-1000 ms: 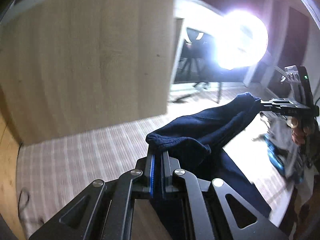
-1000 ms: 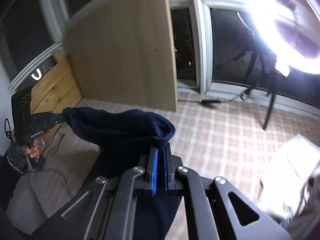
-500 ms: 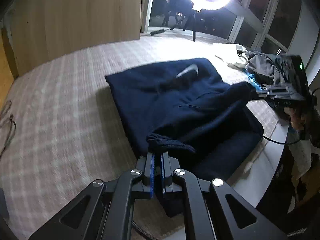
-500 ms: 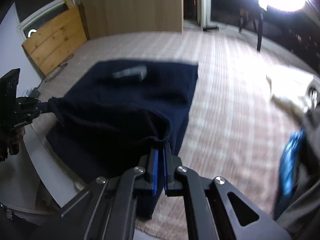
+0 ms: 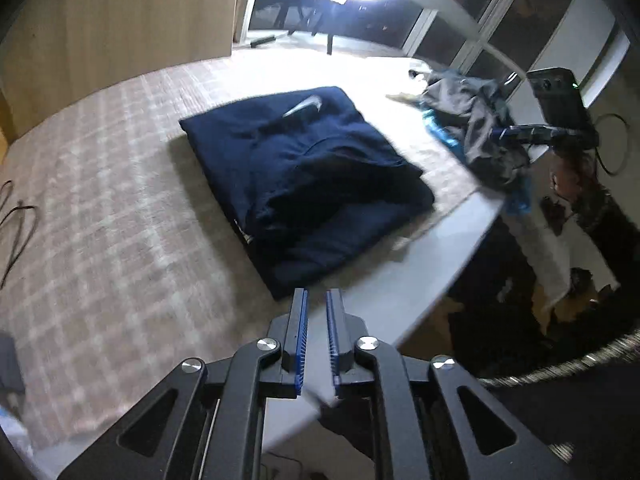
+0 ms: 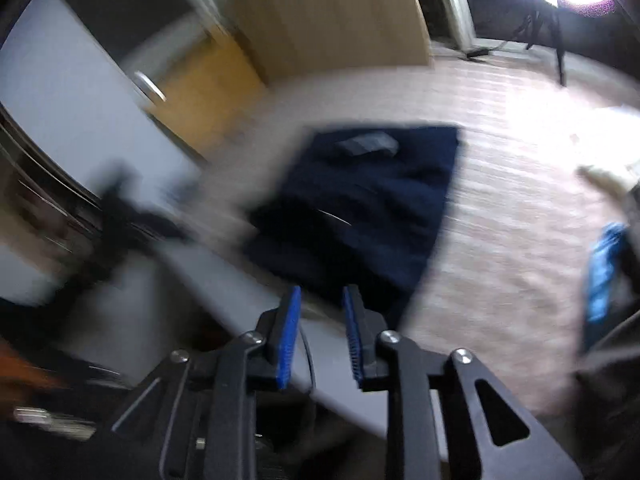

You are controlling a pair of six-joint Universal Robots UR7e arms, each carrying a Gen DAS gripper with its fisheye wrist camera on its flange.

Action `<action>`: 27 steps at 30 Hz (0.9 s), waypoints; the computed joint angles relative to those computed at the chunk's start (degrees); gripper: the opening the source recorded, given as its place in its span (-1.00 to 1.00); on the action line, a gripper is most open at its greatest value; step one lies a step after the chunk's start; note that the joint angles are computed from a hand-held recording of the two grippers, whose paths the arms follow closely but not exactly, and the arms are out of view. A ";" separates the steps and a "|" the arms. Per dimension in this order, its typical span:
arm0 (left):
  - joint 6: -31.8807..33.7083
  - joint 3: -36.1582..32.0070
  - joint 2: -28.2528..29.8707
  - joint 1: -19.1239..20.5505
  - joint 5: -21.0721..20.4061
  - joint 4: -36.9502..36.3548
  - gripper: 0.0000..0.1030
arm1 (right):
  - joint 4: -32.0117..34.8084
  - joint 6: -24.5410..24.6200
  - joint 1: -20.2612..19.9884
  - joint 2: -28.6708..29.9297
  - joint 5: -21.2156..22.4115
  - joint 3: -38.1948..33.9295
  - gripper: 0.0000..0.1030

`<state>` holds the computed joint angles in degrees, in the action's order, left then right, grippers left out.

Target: Fold clothes

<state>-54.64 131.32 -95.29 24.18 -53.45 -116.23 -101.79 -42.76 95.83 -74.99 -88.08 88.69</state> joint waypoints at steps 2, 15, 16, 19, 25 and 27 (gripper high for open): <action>-1.87 -1.79 0.82 -0.94 3.24 3.87 -0.67 | -4.77 -1.15 0.46 -0.41 -2.35 1.34 0.06; 29.04 -6.67 21.04 14.80 7.63 -15.72 -0.89 | -36.12 -23.38 6.45 11.40 -28.82 15.00 -0.60; 30.49 -6.20 21.21 15.08 7.37 -16.92 -0.91 | -35.64 -23.40 6.37 11.79 -29.43 14.56 -0.85; 31.45 -4.52 19.09 13.82 5.84 -17.98 -0.91 | -34.65 -24.27 6.46 11.44 -28.35 13.25 -0.86; 28.56 -4.30 15.76 13.03 -3.23 -9.77 -0.88 | -29.60 -28.56 6.52 10.91 -33.15 12.50 -0.80; 26.94 -4.45 14.21 13.11 -4.49 -8.92 -0.84 | -32.81 -31.88 6.57 10.94 -35.84 13.99 -0.78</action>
